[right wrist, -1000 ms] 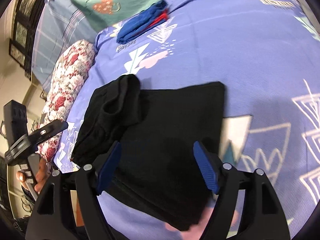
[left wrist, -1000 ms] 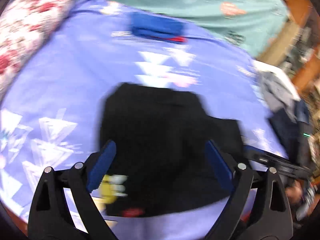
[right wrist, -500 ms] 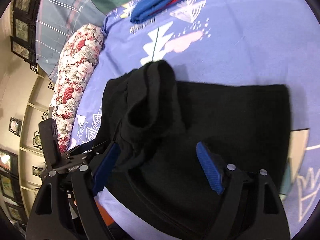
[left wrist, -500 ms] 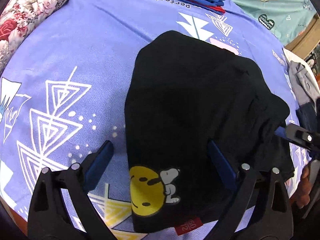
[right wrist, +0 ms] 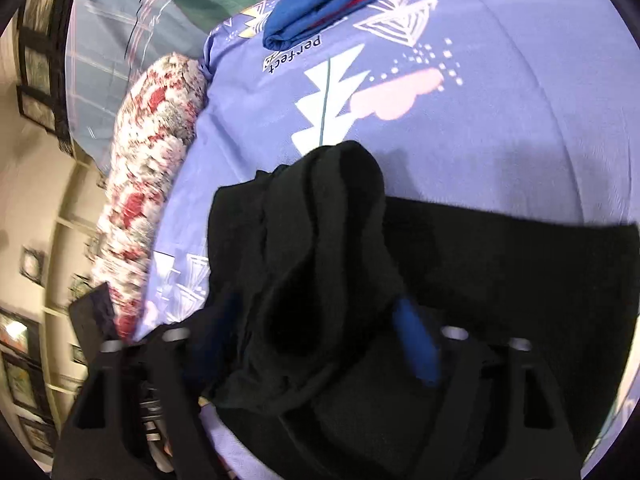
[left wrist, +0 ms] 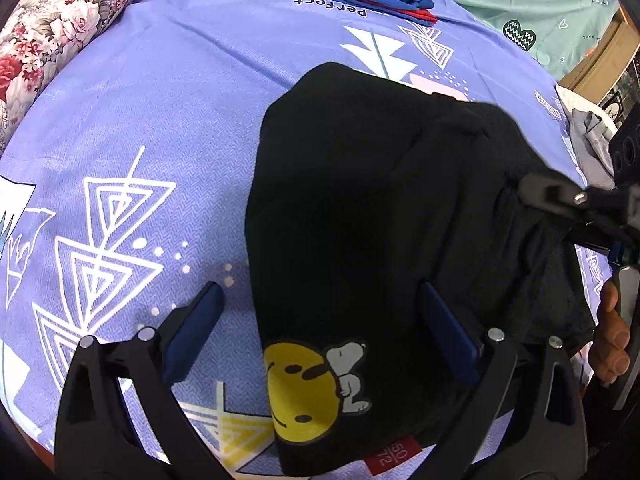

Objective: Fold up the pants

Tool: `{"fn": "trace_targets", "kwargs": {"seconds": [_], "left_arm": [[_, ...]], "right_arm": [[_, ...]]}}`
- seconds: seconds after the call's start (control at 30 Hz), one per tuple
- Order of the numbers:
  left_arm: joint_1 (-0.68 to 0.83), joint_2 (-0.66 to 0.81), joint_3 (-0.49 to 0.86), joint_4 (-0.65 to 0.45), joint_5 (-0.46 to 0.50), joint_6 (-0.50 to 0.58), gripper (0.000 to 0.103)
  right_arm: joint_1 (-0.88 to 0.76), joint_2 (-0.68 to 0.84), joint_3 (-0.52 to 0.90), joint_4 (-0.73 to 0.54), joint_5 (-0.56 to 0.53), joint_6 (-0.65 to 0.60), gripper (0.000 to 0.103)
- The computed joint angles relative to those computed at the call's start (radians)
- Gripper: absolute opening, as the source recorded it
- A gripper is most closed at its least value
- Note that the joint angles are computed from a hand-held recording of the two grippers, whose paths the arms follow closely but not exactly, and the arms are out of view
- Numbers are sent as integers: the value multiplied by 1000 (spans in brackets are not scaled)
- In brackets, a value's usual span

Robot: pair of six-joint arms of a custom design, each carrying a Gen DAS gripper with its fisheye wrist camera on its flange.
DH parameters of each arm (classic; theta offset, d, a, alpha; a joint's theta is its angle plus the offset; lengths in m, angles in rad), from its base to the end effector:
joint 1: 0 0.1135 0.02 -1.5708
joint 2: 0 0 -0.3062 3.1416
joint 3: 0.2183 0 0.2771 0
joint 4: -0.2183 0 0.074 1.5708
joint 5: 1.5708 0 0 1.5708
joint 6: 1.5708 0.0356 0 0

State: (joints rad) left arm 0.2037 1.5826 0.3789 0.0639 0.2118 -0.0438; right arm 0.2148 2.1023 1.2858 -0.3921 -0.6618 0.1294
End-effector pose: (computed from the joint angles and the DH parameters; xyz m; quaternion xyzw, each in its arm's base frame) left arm 0.2191 0.0376 0.0899 -0.0975 0.9668 -0.0859 0.2202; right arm 0.4256 0.1152 0.1259 -0.0982 0.9269 0.3440 0.1131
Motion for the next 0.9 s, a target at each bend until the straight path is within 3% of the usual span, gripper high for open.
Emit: {"fn": "trace_targets", "kwargs": {"seconds": [0.03,0.13,0.3,0.57,0.77,0.9], "left_arm": [[-5,1,-1,6,-7,-3,100],[-14,1,-10,22,-17,-3,100],[44,-38,31,-98,32,-30,100],[74,-257,8,-203,5,-43,100],[-56,-194,22,-167,-29,-85,100],[-134,-76,45,-109,-48,-120,100]], "right_arm": [[1,-6,-10,16,-4,-5,52],[8,-29,-43,66,5,-10,41],[11,-66,-50,81,-50,-3,38],[-87,-288,-218,181,-289,15,37],[-280,-361,-316,110,-255,-89,37],[-355,-241,-324,26,-133,-137,39]]}}
